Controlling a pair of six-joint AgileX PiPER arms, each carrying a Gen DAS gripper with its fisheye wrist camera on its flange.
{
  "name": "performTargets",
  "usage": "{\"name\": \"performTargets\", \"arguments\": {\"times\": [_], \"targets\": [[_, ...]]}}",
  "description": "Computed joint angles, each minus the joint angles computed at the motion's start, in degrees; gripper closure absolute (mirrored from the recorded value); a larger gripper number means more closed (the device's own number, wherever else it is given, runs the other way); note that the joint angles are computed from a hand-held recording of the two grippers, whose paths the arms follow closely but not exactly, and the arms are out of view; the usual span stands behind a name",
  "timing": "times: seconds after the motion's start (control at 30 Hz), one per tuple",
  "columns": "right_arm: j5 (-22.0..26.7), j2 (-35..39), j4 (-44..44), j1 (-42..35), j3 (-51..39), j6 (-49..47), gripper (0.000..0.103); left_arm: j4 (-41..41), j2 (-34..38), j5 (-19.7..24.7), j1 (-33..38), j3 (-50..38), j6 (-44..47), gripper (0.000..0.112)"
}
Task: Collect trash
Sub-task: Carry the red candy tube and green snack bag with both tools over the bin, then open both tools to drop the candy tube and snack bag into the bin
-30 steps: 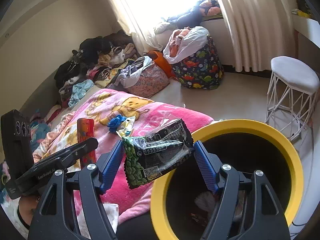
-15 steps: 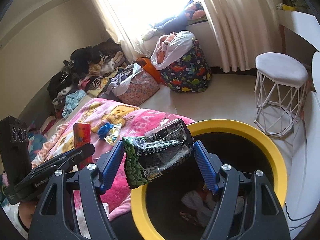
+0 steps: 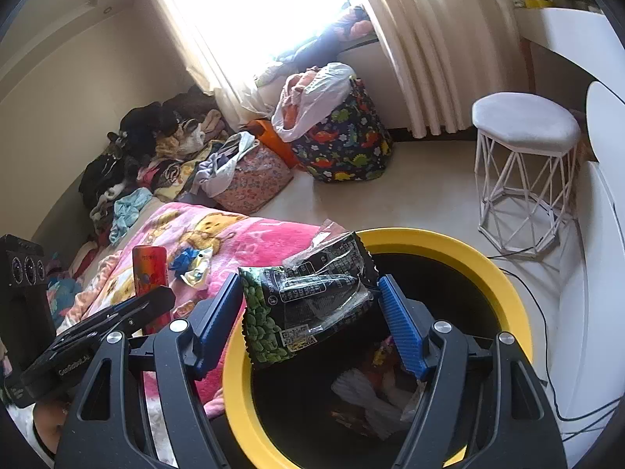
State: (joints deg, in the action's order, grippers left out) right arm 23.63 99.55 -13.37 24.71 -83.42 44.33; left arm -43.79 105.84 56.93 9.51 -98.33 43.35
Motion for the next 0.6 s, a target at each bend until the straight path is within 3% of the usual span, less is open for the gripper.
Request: {"name": "performTargets", "arguments": {"times": [0.6], "targets": [[-1.28, -4.48, -2.94, -2.23, 9.06, 4.64, 0.033, 0.16, 2.58, -0.41, -5.89, -2.21, 0.72, 0.085]]}}
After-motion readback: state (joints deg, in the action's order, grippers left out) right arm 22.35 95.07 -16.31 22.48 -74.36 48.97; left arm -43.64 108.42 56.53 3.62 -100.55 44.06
